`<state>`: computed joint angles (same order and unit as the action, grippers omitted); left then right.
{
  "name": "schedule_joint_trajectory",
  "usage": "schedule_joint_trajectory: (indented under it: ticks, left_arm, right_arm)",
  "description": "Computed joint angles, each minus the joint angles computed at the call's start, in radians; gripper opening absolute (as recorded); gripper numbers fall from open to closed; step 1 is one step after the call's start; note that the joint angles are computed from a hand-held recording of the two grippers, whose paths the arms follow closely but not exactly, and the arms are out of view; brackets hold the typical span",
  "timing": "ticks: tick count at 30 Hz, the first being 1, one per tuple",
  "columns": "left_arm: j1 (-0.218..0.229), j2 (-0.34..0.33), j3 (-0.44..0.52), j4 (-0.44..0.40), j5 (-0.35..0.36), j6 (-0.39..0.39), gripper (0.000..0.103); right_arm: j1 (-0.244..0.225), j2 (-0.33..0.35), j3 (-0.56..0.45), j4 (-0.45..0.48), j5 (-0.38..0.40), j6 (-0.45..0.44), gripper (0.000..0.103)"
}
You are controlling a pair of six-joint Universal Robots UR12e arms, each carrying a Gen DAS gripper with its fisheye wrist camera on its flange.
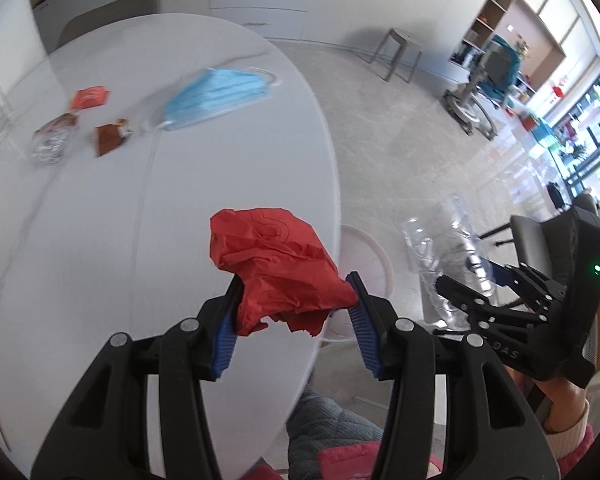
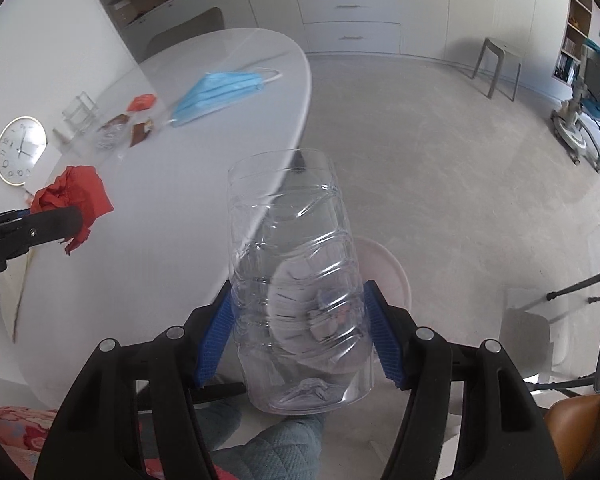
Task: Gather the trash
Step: 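Carry red paper and clear bottle to the wastebasket and release both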
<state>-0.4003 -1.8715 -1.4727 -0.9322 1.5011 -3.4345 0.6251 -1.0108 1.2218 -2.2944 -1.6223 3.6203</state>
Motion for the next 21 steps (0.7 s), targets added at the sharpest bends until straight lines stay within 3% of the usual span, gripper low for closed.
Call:
schedule_joint_trajectory:
  ticks: [10, 12, 21]
  left_arm:
    - [-0.055, -0.106, 0.101, -0.057, -0.051, 0.051, 0.049]
    - [-0.06, -0.116, 0.113, -0.071, -0.045, 0.049, 0.049]
    - [-0.075, -0.145, 0.15, -0.095, -0.029, 0.076, 0.049]
  right_arm:
    - [-0.047, 0.019, 0.032, 0.009, 0.075, -0.039, 0.069]
    - [-0.05, 0.025, 0.027, 0.024, 0.072, -0.049, 0.079]
    - [-0.058, -0.008, 0.069, 0.029, 0.017, -0.015, 0.084]
